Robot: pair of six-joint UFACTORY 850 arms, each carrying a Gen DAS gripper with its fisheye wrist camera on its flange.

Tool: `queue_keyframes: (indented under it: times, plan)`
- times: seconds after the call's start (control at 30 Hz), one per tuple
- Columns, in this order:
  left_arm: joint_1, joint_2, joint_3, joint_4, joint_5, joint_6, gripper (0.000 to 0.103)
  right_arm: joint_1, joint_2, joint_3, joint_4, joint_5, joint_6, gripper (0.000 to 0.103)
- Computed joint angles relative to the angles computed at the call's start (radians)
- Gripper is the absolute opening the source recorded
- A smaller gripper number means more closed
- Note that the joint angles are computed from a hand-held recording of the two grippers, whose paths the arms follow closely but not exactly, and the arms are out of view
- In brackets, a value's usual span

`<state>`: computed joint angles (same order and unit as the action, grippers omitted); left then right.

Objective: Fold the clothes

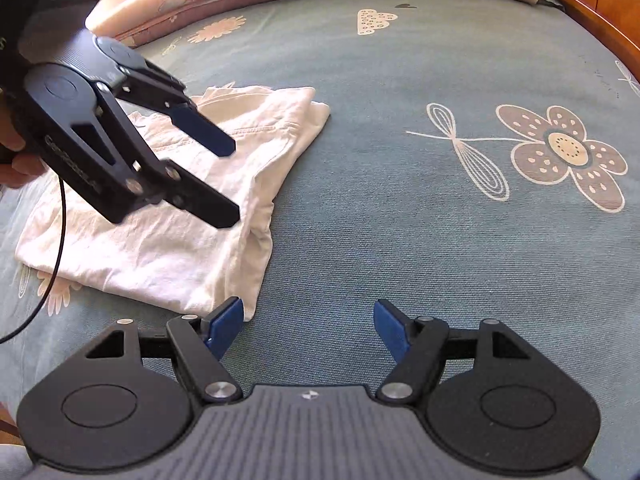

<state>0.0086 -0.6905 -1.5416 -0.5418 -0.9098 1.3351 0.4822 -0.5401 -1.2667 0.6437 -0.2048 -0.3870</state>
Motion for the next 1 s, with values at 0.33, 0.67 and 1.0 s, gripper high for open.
queue_keyframes:
  times: [0.33,0.67,1.0]
  plan:
    - [0.036,0.057,0.069,-0.112,-0.006,0.034,0.075,0.019,-0.003,-0.022,-0.207,-0.05,0.169,0.076]
    - [0.219,0.197,0.263,0.08,0.192,-0.141,0.075,0.058,-0.091,-0.166,0.218,-0.085,-0.234,0.082]
    - [0.384,0.202,0.37,-0.119,0.252,-0.001,0.091,0.112,-0.173,-0.239,-0.072,-0.163,0.052,0.103]
